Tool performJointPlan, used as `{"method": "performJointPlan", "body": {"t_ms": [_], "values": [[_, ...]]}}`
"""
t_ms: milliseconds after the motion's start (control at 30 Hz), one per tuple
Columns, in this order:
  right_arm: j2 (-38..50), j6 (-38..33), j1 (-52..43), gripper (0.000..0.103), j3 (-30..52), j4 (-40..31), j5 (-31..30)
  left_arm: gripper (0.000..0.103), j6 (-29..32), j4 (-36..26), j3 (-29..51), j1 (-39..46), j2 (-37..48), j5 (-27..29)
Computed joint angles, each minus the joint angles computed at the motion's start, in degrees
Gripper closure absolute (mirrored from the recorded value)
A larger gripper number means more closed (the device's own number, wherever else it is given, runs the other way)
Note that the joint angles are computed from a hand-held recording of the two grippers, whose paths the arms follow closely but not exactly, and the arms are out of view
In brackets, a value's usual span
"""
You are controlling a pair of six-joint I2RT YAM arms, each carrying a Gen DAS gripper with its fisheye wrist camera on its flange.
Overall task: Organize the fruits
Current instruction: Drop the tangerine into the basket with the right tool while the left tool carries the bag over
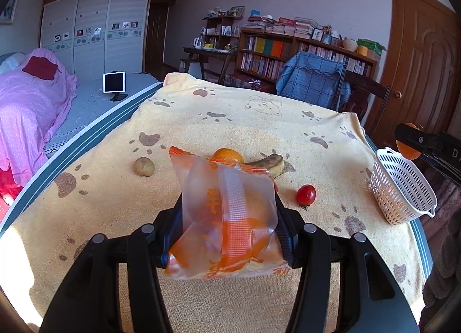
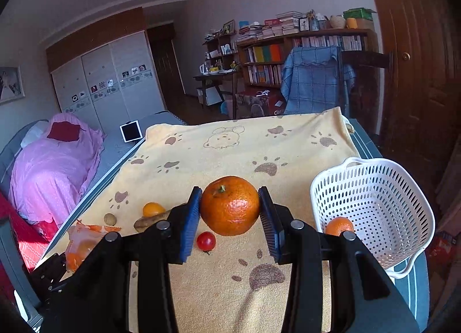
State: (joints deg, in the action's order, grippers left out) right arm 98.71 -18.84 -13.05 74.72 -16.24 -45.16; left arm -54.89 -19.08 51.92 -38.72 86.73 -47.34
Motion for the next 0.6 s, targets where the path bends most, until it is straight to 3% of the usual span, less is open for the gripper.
{"method": "performJointPlan", "body": {"t_ms": [267,600], "values": [[6.47,0.47,-9.13,0.062,6.01,0.78,2.4,0.049,2.94,2.38,3.81,-0.35,2.84,1.83],[19.9,-1.09,-12.95,0.062,21.03,-7.48,4.72,0.049,8.66,4.07,12.58,-0.89,9.03,4.2]]}}
